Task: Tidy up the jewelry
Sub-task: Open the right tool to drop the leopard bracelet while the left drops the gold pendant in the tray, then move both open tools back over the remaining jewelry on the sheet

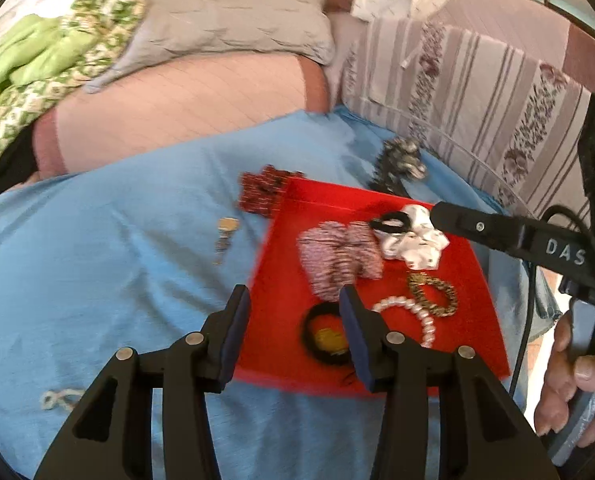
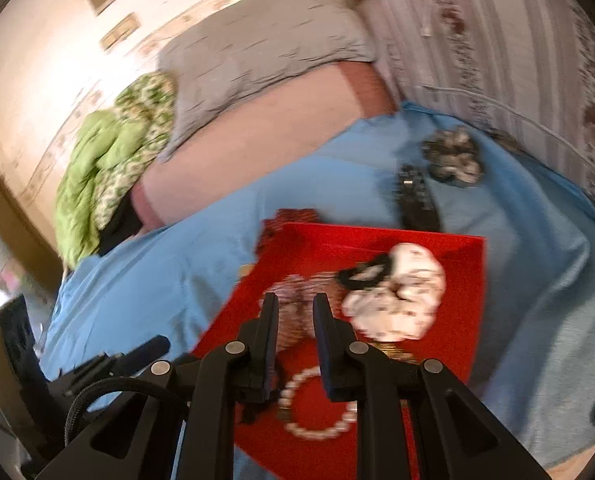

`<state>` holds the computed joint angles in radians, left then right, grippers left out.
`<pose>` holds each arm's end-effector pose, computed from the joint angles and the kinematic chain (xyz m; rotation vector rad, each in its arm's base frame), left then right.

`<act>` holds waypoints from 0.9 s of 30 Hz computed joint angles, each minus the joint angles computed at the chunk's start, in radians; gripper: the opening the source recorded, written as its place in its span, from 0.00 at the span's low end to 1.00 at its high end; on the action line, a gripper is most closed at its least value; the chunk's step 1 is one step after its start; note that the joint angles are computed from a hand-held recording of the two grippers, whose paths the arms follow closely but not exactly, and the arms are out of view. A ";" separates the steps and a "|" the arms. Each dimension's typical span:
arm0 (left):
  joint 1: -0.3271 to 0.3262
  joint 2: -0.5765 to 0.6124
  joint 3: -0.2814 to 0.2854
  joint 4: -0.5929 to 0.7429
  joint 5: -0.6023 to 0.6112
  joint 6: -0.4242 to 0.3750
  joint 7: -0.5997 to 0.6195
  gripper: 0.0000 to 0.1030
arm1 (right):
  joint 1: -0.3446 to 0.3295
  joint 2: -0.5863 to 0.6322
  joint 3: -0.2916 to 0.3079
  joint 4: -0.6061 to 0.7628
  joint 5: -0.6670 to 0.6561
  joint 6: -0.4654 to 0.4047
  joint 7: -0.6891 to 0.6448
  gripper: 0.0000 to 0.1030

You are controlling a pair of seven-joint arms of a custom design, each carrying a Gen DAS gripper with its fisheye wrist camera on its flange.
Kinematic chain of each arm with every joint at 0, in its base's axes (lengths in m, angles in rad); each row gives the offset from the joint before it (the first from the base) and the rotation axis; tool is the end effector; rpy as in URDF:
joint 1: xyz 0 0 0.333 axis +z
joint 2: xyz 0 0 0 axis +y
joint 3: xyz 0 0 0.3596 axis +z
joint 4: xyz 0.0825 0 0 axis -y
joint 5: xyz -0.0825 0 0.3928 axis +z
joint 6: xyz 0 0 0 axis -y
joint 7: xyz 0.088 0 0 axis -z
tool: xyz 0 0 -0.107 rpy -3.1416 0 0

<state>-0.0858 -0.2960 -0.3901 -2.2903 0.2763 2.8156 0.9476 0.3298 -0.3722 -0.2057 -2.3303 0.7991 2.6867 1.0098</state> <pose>0.4373 -0.2641 0.5909 -1.6788 1.8743 -0.9194 0.4773 0.0236 0.5900 -1.6266 1.5225 -0.2327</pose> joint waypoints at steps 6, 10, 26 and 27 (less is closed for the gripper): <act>0.017 -0.174 0.076 -0.139 -0.086 -0.029 0.068 0.49 | 0.054 0.010 0.018 0.010 0.041 -0.020 -0.068 0.19; 0.075 -0.295 0.117 -0.236 -0.149 -0.057 0.104 0.52 | 0.081 0.013 0.038 0.013 0.070 -0.058 -0.125 0.19; 0.240 -0.410 0.187 -0.371 -0.286 -0.105 0.222 0.54 | 0.140 0.139 0.210 0.083 0.110 -0.310 -0.275 0.24; 0.238 -0.408 0.192 -0.371 -0.293 -0.106 0.232 0.55 | 0.138 0.153 0.225 0.090 0.092 -0.308 -0.264 0.26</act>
